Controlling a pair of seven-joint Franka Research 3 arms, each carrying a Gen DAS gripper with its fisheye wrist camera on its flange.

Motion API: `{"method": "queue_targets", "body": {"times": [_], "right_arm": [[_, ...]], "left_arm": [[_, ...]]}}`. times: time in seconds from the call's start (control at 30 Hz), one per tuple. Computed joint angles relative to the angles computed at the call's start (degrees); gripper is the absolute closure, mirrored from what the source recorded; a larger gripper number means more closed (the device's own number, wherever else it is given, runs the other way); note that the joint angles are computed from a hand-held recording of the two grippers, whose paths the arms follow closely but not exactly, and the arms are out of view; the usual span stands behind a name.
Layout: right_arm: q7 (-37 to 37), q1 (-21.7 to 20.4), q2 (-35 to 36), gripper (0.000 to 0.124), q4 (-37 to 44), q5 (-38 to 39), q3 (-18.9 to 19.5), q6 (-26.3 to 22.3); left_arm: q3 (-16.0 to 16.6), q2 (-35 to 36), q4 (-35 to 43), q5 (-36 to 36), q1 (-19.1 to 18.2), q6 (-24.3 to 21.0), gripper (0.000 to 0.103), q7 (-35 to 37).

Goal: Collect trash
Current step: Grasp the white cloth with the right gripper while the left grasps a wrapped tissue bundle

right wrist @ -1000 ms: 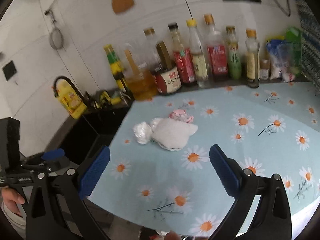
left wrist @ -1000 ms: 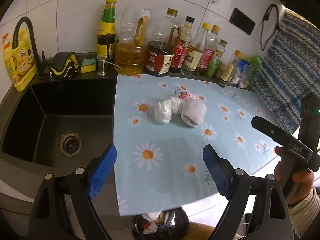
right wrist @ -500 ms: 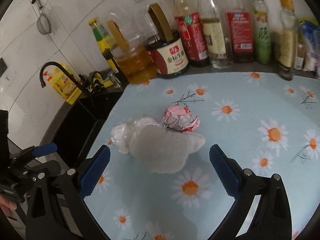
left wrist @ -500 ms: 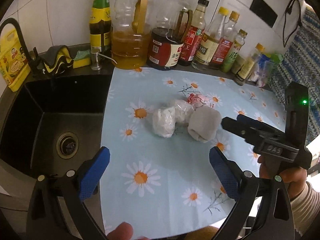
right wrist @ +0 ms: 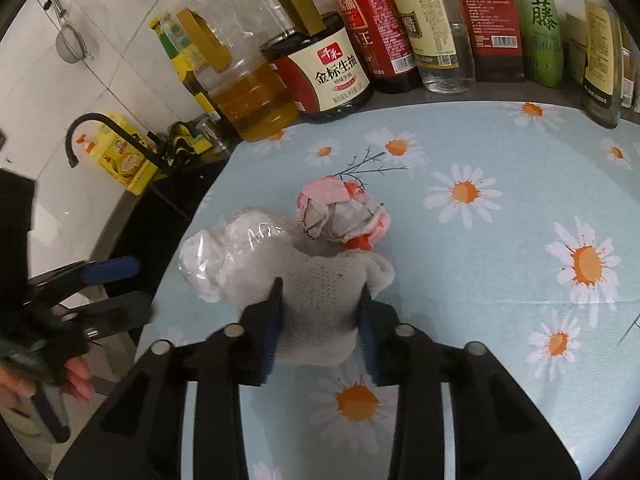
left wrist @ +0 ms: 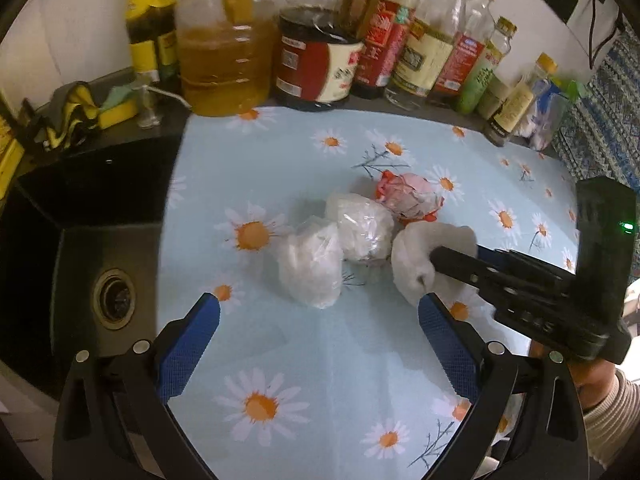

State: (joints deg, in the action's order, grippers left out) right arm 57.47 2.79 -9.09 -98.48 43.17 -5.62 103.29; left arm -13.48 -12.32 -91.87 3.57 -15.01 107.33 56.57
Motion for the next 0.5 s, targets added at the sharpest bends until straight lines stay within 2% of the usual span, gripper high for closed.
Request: {"method": "queue_targets", "body": {"times": [0.2,0.3,0.37,0.5], "right_arm": [[-1.74,-1.70,-1.48,0.092,0.02,2.12,-2.20,-2.68],[-2.43,-2.75,-2.11,0.092,-0.08,3.05,-3.32,-3.75],[-3.12,-3.36,-2.90,0.092,-0.70,2.64,-3.54,-3.17],[-3.38,-4.59,-3.57,0.092,-1.42,3.23,-4.89,-4.24]], "left_arm": [[-0.43,4.14,3.92,1.70,-0.16,-3.44,0.007,2.63],[-1.14,6.65,6.80,5.25,-0.30,-5.97,0.007,3.01],[-0.66,7.97,8.07,3.89,-0.28,-7.08,0.007,4.50],[-0.53,9.99,9.86,6.13,-0.18,-9.52,0.007,5.43]]}}
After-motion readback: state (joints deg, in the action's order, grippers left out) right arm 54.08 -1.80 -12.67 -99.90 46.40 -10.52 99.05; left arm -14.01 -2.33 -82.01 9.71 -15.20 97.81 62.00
